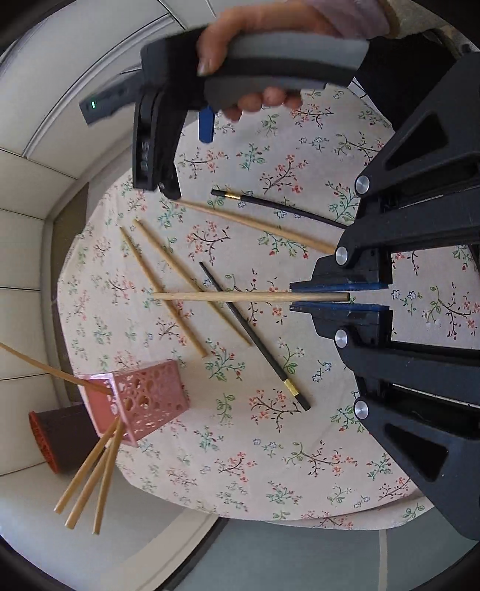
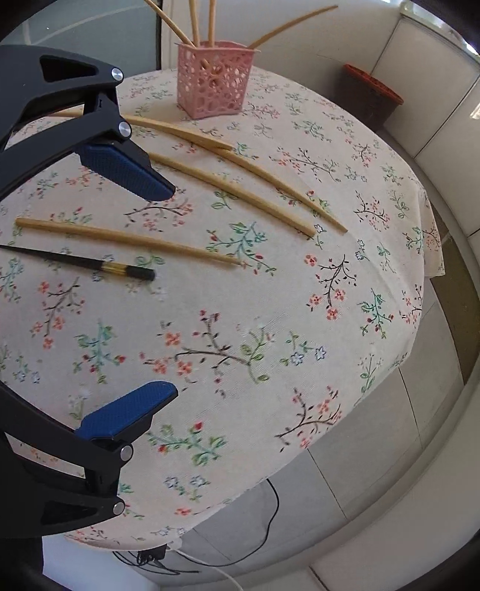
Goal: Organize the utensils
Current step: 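Close the left tool on a wooden chopstick while the right tool grasps another, then carry both held wooden chopsticks upright over the pink basket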
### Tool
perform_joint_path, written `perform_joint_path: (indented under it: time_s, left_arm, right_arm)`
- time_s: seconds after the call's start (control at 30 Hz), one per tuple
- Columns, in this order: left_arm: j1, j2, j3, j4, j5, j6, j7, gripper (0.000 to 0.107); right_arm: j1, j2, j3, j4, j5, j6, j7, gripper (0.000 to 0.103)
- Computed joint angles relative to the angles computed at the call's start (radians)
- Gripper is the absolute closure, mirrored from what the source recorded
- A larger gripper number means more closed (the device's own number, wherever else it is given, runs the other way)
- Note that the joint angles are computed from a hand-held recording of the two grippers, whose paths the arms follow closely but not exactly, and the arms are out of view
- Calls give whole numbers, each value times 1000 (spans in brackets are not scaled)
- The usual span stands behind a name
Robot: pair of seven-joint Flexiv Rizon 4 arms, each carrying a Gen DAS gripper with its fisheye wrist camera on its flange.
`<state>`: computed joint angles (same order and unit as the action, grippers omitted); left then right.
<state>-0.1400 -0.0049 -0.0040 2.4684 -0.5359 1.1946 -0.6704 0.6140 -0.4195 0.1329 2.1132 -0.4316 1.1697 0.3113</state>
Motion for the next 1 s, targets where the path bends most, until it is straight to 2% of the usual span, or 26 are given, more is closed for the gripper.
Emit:
perform_joint_path:
  time_s: [0.07,0.13,0.17,0.23,0.27,0.3,0.37,0.43,0.5,0.57,0.73,1.0]
  left_arm:
    - [-20,-1,-16,8,-51,47,15,103]
    - [-26,16,-11,16,-85,66,44,103]
    - [-33,22,-12,20,-106,75,55,103]
    - [-48,47,-6,33,-149,88,86,103]
    - [-57,56,-3,39,-172,100,99,103]
    - [-64,66,1,42,-188,104,110,103]
    - [-77,79,9,44,-218,116,124,103]
    - [-89,95,17,44,-250,129,137,103]
    - [-102,110,25,41,-285,134,155,103]
    - [-109,126,35,38,-307,134,169,103]
    - [-122,167,55,37,-333,143,176,103]
    - [-137,232,91,37,-362,130,191,103]
  right_arm:
    - [-23,-43,25,-43,41,-14,-45,19]
    - [9,-59,-1,-78,14,-70,-41,23]
    - [19,-69,-5,-98,-1,-99,-52,28]
    - [51,-72,-26,-118,-44,-162,-27,50]
    - [52,-75,-26,-118,-56,-156,-26,81]
    - [52,-75,-26,-116,-62,-154,-17,92]
    - [54,-64,-45,-74,-101,-74,30,94]
    - [68,-42,-96,-4,-176,68,107,96]
    - [101,1,-156,48,-271,124,178,98]
    - [107,49,-168,70,-351,120,213,98]
    - [73,155,-130,87,-485,88,241,98]
    - [6,274,-5,105,-577,33,251,98]
